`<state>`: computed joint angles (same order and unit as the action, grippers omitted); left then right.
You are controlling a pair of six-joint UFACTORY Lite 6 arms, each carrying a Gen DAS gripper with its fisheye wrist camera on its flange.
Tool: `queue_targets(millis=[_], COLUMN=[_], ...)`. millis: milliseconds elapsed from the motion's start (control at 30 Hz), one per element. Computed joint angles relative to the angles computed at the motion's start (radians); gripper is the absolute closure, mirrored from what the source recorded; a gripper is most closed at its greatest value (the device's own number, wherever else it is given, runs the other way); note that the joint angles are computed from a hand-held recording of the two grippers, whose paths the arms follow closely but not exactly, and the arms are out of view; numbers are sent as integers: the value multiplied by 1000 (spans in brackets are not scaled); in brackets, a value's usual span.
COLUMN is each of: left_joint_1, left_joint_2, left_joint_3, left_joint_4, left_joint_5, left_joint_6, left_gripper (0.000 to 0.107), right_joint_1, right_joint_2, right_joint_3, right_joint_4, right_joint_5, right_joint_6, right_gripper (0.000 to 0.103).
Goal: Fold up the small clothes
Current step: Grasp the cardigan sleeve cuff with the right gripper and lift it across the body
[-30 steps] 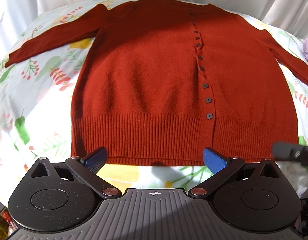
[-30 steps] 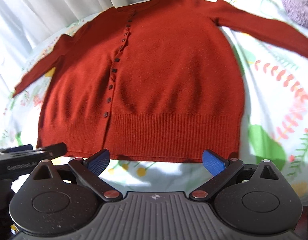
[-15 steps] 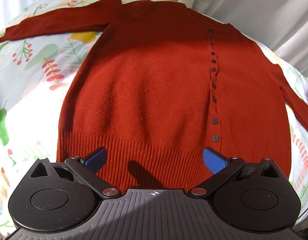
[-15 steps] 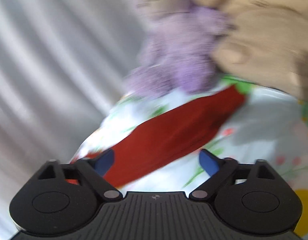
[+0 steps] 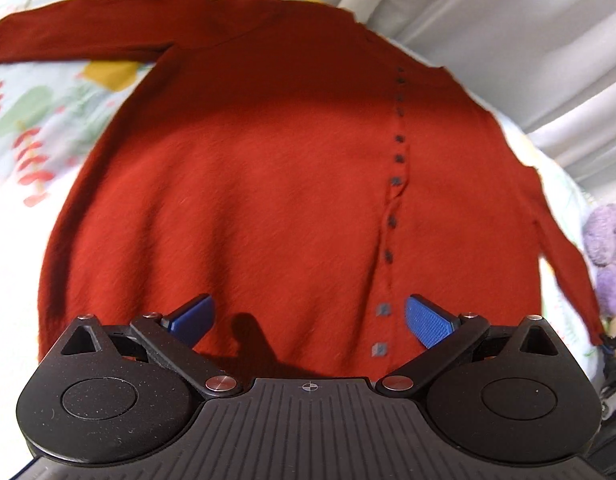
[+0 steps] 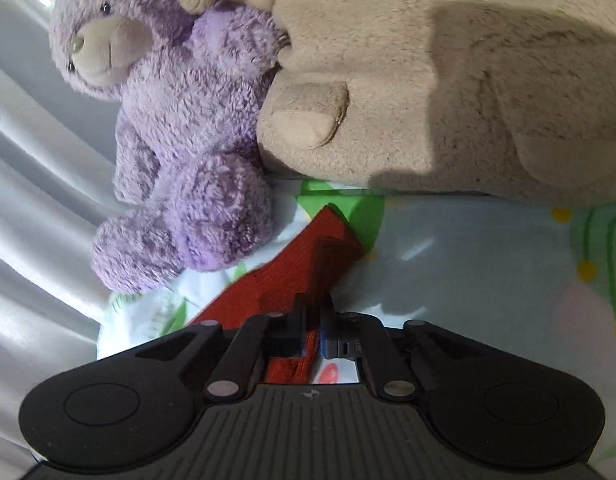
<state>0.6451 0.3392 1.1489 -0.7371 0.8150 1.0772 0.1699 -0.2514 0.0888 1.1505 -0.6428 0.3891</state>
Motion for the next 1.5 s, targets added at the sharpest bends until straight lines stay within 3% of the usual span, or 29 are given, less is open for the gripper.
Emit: queue_targets(millis=[133,233,400,500,567,633,700,833,967,1000,1067,1133,1167,1267,1500], left_joint_1=[-56,-111,-194,-229,-244,-259,-275,-306,-336,-337,-339,-345,-344,-356,-312], left_joint_2=[37,85,234,323,373,427,486,574,662,672,699,739,756,794,882], left_joint_3=[79,157,332,416,459,506,563,651,748,760,802,857,876,924,1139], left_joint_4=[-52,-118,-219,-243,-235,-230,-228,-220,-206,-212,-206,-188,-186,-164,-227], left_joint_5=[19,49,145,186,203,228,244,298,312,315,332,345,351,347,438], left_joint_6=[6,42,22,4,-23,-55,-89,-125,-185,-187,-220,-267,-283,-323,-351], left_gripper=[4,4,4,4,4,6,8,20,28,28,40,61,65,93,100], right_joint_1=[310,474,582,622,622,639,646,698,763,774,799,825,829,832,782], right_joint_2=[-4,126,566,839,942,923,851,671,596,599,589,575,578,590,668], right_joint_3=[193,435,925,1196,1287,1228,1096,849,717,711,688,665,668,670,762], right_joint_4=[352,272,17,-11,-17,-96,-182,-103,-37,-32,-20,-3,5,1,41], right_joint_5=[-208,-239,-43,67,163,200,165,87,37,34,21,7,6,-2,53], right_joint_6=[-419,-585,-655,-719,-727,-567,-388,-261,-155,-137,-109,-93,-93,-74,-156], right_gripper=[98,98,98,97,94,81,71,70,70,70,70,70,70,70,70])
